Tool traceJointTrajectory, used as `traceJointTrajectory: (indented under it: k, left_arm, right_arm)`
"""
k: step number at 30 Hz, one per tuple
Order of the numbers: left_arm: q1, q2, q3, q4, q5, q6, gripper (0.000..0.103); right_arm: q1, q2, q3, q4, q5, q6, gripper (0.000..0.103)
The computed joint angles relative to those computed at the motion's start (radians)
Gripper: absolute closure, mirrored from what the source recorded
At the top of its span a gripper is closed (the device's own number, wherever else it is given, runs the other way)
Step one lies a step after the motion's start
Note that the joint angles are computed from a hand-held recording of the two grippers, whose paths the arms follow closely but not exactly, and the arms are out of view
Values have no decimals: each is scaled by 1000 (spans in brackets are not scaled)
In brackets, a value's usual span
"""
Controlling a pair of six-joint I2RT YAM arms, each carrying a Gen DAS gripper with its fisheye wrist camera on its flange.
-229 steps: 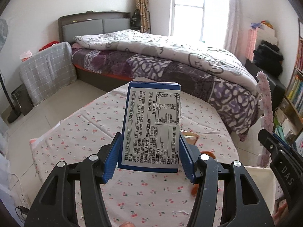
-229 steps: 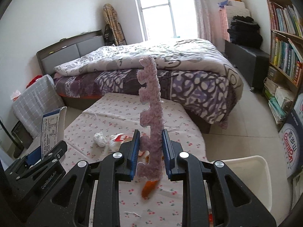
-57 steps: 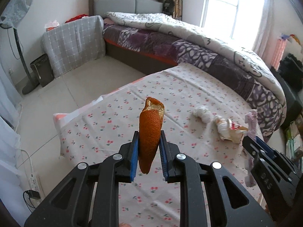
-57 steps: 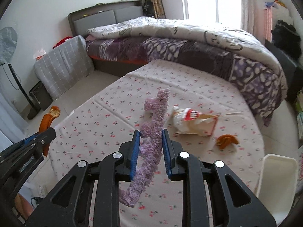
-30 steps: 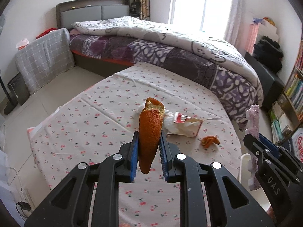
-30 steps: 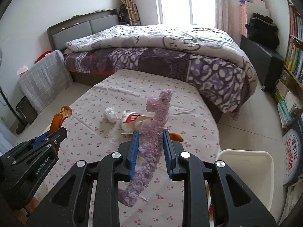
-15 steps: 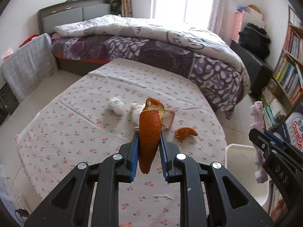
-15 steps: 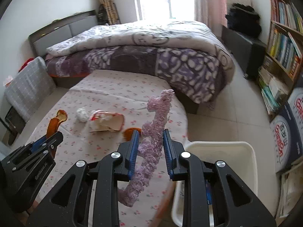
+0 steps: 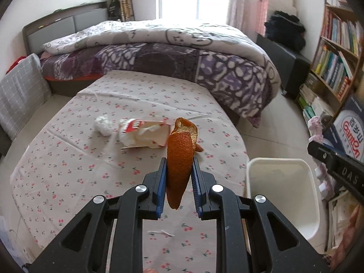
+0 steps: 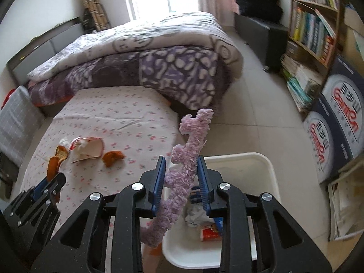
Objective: Collect trash
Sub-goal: 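Carry both items to the bin and open the right tool to drop the pink strip, then open the left tool over the bin to drop the orange peel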
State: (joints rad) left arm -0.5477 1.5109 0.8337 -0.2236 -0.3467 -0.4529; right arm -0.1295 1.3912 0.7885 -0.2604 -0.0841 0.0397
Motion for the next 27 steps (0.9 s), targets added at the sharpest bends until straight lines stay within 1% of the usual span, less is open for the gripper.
traceJointTrajectory:
  k: [9,11,13,14,16,18,20,22,25,27]
  left_arm:
    - [-92,85,48,23,9,-7,82]
    - [-106,101,62,22,14,-14,82]
    - [-124,120,79,24,16,-20,82]
    - [-131,129,88,24,16,-21,82]
    - [-149,151,110,27,19,-25,82]
    - [-162,169,129,26,22,-30,82]
    - [-173,182,142,26,26,-33,82]
    - [-187,203,162,25,33,-37,82]
    - [-206,231,187,21,44,-39,82]
    - [-218,253,206,18,60,-39,82]
  right_arm:
    - [-111,6,12,-13,-20,-15,71]
    - [-132,1,10,-11,-21,-19,66]
    - [-151,-1,10,-7,-20,-16,56]
    - [-163,-1,11,-6,-19,-13,52]
    - [-189,3,15,-1,-12,2,37]
    - [-213,10,21,2,-11,14,32]
    - [-240,20,32,0,-20,18,29]
    - [-265,24,39,0,-21,34,21]
    - [-291,29,49,5,-24,41,17]
    - [-305,28,51,12,-20,49,12]
